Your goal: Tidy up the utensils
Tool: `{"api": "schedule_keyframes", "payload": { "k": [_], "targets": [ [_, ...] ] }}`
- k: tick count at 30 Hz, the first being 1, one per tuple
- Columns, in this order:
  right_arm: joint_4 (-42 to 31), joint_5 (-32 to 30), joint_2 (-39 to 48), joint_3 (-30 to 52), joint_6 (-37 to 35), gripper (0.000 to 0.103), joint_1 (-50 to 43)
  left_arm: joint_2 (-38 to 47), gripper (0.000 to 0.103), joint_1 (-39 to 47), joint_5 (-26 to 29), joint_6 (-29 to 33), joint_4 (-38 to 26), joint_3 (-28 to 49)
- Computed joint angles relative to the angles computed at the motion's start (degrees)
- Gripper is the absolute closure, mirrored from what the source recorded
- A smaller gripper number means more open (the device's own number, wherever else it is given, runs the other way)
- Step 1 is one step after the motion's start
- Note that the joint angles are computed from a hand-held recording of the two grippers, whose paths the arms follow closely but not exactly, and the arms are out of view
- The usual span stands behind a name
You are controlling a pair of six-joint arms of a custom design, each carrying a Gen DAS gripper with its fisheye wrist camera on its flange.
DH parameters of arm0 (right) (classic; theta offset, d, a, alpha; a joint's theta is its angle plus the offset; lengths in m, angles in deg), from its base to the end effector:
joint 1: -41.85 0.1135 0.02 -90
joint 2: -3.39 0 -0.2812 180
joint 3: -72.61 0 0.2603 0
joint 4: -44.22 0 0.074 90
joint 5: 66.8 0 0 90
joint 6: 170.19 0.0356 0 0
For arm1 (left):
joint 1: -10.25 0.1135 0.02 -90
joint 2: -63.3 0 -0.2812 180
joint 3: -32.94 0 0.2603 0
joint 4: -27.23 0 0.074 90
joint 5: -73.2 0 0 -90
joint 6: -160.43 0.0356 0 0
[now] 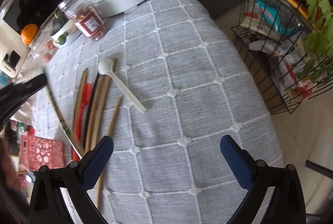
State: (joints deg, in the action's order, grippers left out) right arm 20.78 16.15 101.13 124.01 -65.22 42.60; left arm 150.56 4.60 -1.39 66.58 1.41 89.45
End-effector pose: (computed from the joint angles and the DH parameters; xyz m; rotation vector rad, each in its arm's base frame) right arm 0.2753 0.0080 0.1012 0.3160 2.7814 0.2391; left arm 0.2876 -0.0380 0.1709 0.1438 2.5514 -0.4078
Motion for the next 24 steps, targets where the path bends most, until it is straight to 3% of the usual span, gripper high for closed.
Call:
{"api": "schedule_keyframes", "payload": {
  "k": [12,14,17,19,24],
  "targets": [
    [2.0,-2.5,0.9,0.7,5.8,0.002,3.7,-32.5,0.097,14.1,14.1,9.9,-4.5,-14.9],
    [3.2,-3.6,2.2,1.3,7.5,0.008,4.8,-35.3,0.097,17.1,16.6,11.7,-4.5,-16.4],
    [4.8,-5.4,5.1,2.6,9.2,0.027,6.7,-36.2,0.097,22.0,20.1,15.3,-6.0,-16.7],
    [5.7,-5.0,7.6,4.1,9.8,0.044,8.6,-35.2,0.097,25.7,23.1,17.2,-7.6,-16.0],
    [6.7,-1.8,12.9,7.5,10.9,0.062,11.9,-32.5,0.097,34.0,29.3,21.9,-11.4,-14.4]
  ]
}}
